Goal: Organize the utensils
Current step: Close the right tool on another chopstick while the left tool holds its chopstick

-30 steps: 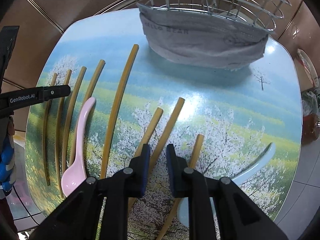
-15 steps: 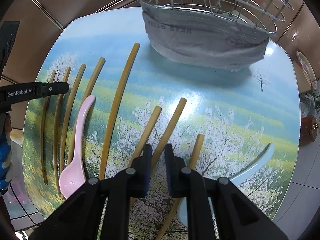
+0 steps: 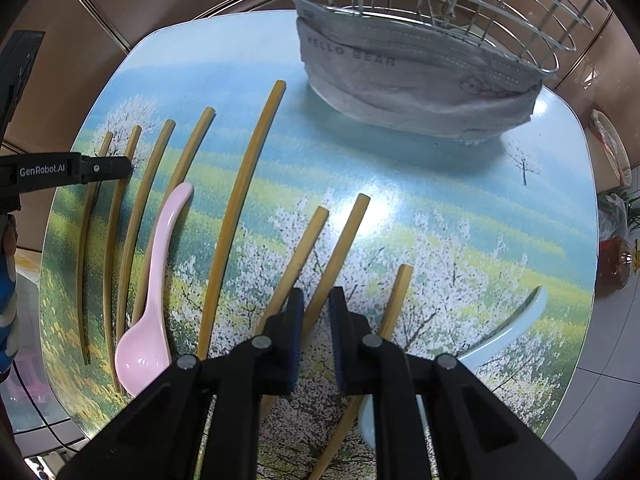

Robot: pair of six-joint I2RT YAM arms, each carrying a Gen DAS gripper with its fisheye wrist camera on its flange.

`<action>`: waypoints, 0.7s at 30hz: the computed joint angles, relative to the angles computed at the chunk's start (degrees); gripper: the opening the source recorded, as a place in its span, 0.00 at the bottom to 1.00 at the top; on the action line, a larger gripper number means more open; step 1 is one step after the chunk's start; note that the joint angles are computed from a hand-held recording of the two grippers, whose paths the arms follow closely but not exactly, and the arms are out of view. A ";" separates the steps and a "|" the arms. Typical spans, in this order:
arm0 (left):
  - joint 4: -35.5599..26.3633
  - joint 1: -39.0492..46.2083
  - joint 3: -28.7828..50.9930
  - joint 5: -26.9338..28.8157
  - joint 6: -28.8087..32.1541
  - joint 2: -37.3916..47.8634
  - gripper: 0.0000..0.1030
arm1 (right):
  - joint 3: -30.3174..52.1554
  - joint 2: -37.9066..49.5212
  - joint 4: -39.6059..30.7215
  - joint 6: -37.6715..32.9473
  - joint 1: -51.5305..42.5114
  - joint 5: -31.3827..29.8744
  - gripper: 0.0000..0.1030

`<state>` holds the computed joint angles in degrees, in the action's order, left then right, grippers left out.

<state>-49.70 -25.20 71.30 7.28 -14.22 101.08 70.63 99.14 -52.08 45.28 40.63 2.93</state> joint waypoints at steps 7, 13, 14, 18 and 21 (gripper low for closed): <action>1.38 -0.95 -2.08 -0.92 -1.78 -1.49 0.06 | 0.52 0.50 -0.68 1.44 0.51 0.71 0.11; 2.37 -2.72 -4.29 -2.13 -3.84 -3.67 0.06 | 1.02 0.95 -0.74 2.69 1.07 1.27 0.10; 2.54 -2.92 -4.63 -2.27 -4.01 -4.04 0.06 | 1.08 0.98 -0.85 2.76 1.13 1.47 0.09; 2.70 -3.75 -5.29 -2.46 -4.89 -4.76 0.06 | 0.86 0.71 -0.99 2.89 1.08 1.39 0.07; 2.01 -4.57 -4.91 -3.20 -5.74 -4.66 0.06 | 1.08 0.83 -1.43 2.87 1.15 1.24 0.07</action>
<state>-47.69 -29.77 66.39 4.08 -19.95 96.42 71.71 99.97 -53.51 48.15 41.78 4.16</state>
